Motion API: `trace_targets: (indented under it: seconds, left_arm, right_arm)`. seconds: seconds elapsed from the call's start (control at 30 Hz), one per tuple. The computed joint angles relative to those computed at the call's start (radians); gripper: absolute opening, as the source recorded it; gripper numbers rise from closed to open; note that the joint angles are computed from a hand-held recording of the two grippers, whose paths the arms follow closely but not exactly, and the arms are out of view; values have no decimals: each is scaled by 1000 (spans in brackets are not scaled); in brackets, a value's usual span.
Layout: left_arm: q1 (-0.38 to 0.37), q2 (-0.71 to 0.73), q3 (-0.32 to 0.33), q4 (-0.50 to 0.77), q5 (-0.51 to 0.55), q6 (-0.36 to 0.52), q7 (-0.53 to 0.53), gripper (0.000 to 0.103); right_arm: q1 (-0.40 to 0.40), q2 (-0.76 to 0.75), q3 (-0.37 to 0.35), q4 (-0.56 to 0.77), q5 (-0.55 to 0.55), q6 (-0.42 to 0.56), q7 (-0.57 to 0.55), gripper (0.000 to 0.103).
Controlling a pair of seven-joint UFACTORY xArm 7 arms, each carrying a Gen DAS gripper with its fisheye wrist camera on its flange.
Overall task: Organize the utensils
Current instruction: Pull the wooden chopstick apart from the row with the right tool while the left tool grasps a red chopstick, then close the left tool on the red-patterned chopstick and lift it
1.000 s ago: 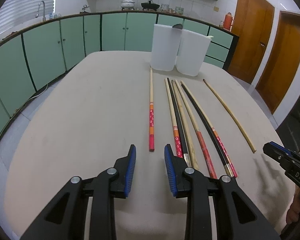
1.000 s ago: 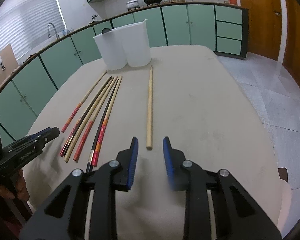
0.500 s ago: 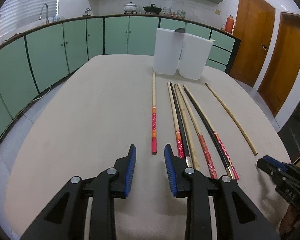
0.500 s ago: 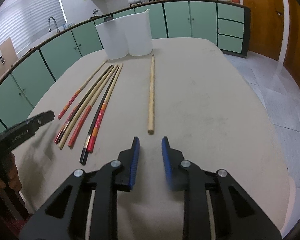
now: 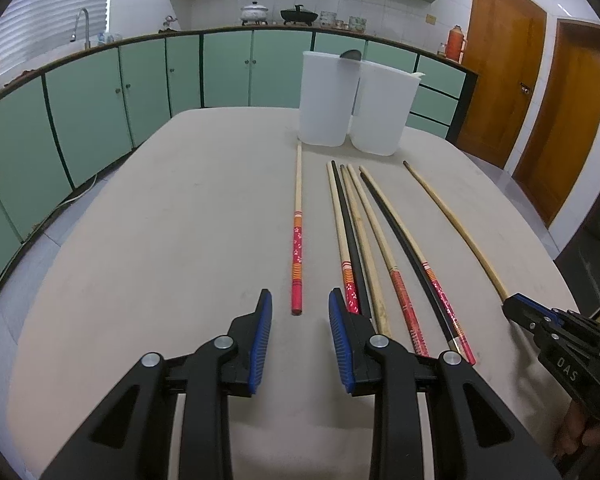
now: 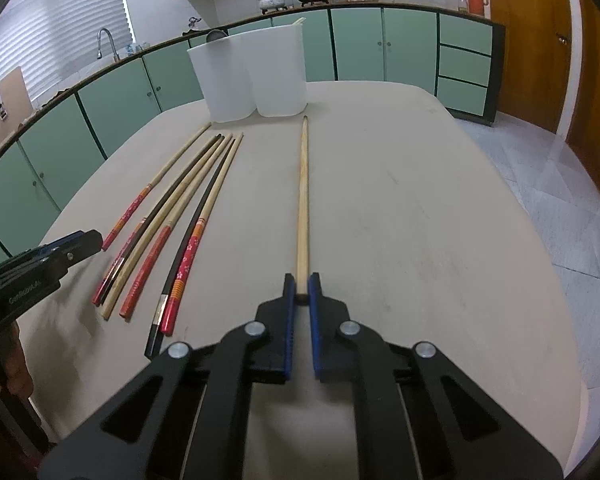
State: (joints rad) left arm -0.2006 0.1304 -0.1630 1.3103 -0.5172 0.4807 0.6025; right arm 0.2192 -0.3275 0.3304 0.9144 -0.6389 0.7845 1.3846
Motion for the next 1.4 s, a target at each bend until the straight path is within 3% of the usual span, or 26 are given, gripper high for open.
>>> trace_targets:
  seconds: [0.43, 0.53, 0.6, 0.8, 1.17, 1.4]
  left_arm:
    - [2, 71, -5, 75, 88, 36, -93, 29]
    - [5, 78, -8, 85, 92, 47, -98, 19]
    - [7, 83, -11, 95, 89, 59, -98, 7]
    - [5, 75, -15, 85, 93, 52, -91, 6]
    - [13, -5, -15, 103, -29, 7, 31, 6]
    - [16, 8, -12, 251, -122, 0, 84, 6]
  right_arm:
    - [-1, -3, 0, -4, 3, -3, 2, 6]
    - [-1, -3, 0, -4, 3, -3, 2, 6]
    - [-1, -1, 1, -2, 2, 0, 2, 6]
    - [2, 3, -2, 2, 2, 4, -2, 6]
    - [-31, -67, 0, 49, -27, 49, -63, 6]
    - [-86, -92, 3, 143, -56, 78, -153, 6]
